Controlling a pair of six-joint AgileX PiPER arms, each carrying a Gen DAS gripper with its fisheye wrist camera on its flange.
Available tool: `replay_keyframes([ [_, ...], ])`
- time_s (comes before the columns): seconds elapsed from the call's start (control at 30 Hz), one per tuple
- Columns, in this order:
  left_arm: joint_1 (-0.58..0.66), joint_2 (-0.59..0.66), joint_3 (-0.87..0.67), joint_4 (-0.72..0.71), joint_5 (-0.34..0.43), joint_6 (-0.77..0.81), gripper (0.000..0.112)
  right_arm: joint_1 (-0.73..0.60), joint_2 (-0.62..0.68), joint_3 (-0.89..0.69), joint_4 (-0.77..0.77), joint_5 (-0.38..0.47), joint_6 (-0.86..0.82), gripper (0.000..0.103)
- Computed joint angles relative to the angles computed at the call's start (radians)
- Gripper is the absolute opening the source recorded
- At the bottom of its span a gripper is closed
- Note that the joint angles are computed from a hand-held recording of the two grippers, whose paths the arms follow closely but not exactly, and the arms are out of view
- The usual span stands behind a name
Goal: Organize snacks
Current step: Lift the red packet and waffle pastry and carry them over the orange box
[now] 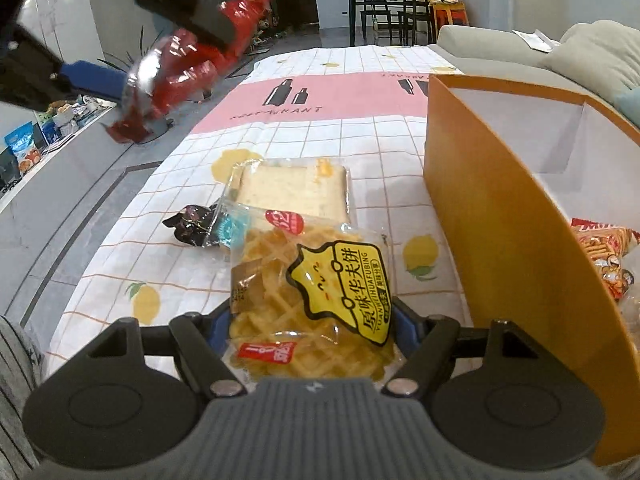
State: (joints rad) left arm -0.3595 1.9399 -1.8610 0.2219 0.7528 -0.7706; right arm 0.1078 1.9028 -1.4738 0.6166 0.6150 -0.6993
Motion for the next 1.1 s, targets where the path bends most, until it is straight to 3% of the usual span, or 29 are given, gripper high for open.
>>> replay_keyframes([
  [0.23,-0.047,-0.136,0.203,0.208,-0.100,-0.255,0.079,-0.064,-0.036,-0.001,0.198,0.072,-0.215,0.074],
  [0.37,-0.040,-0.152,0.205,0.263,-0.069,-0.314,0.079,-0.119,-0.045,-0.026,0.319,0.149,-0.268,0.074],
  [0.57,-0.066,-0.148,0.170,0.314,-0.050,-0.329,0.079,-0.232,-0.050,-0.049,0.556,0.274,-0.371,0.074],
  [0.73,-0.081,-0.116,0.137,0.249,-0.091,-0.265,0.079,-0.319,-0.029,-0.105,0.658,0.300,-0.364,0.074],
  [0.83,-0.088,-0.067,0.071,0.168,-0.096,-0.184,0.079,-0.359,0.016,-0.181,0.656,0.278,-0.294,0.074],
  [1.0,-0.103,0.051,-0.097,0.037,-0.072,-0.049,0.079,-0.405,0.114,-0.335,0.531,0.239,-0.109,0.074],
  [1.1,-0.121,0.104,-0.160,-0.005,-0.061,0.001,0.079,-0.426,0.214,-0.494,0.413,0.297,0.037,0.074],
])
